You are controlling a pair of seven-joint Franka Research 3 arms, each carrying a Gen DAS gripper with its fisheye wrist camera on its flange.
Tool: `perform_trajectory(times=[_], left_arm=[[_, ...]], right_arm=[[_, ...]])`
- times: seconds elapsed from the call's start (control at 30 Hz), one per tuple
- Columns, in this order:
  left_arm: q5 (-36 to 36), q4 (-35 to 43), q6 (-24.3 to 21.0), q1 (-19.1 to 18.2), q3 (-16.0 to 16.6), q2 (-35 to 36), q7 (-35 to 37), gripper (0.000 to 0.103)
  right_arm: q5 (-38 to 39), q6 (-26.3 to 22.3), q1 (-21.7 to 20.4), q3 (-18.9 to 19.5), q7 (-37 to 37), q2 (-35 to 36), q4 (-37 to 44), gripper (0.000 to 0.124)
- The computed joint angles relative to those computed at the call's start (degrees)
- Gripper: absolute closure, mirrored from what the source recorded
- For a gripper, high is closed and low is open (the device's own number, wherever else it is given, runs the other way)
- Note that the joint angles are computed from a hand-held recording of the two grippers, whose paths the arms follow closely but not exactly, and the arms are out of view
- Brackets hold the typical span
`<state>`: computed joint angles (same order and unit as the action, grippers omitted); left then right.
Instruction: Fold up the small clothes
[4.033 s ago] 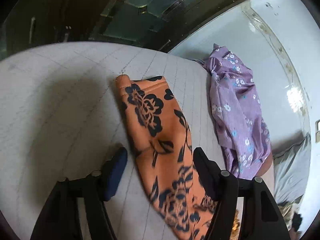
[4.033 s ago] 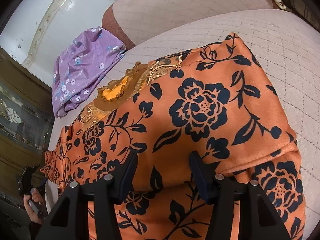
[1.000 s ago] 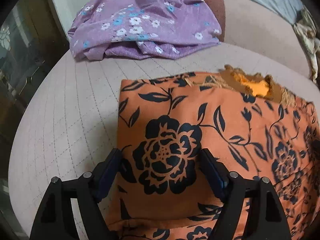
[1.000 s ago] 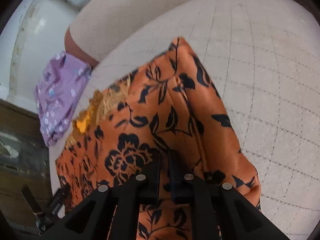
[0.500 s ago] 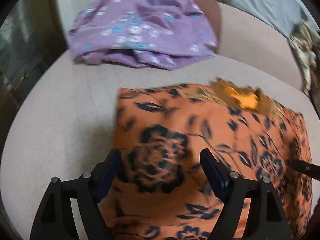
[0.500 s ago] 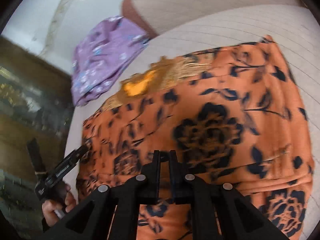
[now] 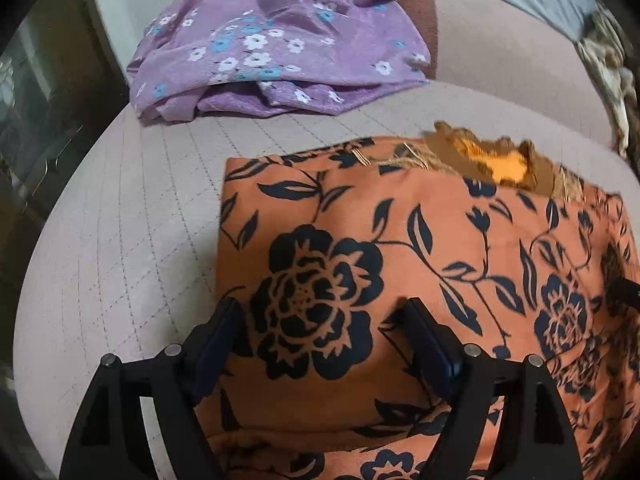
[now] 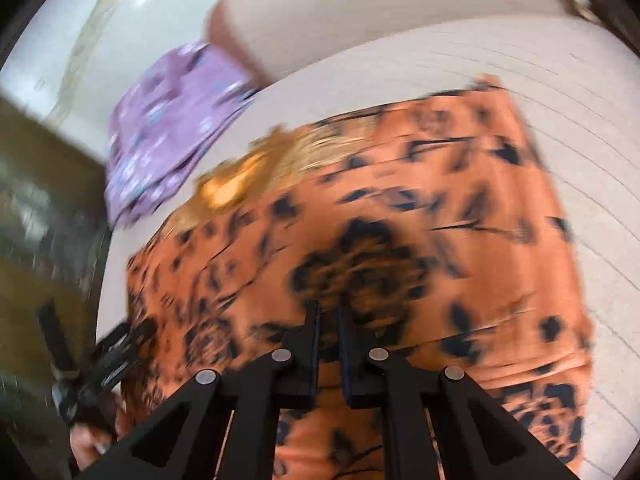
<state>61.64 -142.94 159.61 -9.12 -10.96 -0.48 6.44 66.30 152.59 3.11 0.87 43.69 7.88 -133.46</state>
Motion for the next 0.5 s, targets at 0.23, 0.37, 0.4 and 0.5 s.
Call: perform_trajectory(times=[0.23, 0.37, 0.4, 0.5], left_arm=[[-0.3, -0.5, -2.5, 0.6, 0.1, -0.3, -1.6, 0.019], [-3.8, -1.4, -1.2, 0.8, 0.5, -0.6, 0.6, 0.015], [-4.3, -2.0, -0.8, 0.9, 0.5, -1.4, 0.4, 0.016], [-2.1, -4.0, -1.7, 1.5, -0.2, -4.3, -3.4, 0.016]], right_arm=[[-0.1, 0.2, -0.9, -1.2, 4.4, 1.0, 1.0, 0.112], [-2.2, -0.5, -1.7, -0.8, 6.4, 1.2, 1.2, 0.113], [-1.3, -0.9, -2.0, -0.7, 5.3, 0.5, 0.9, 0.113], [0.4, -0.8, -1.9, -0.6, 2.7, -1.1, -0.2, 0.113]])
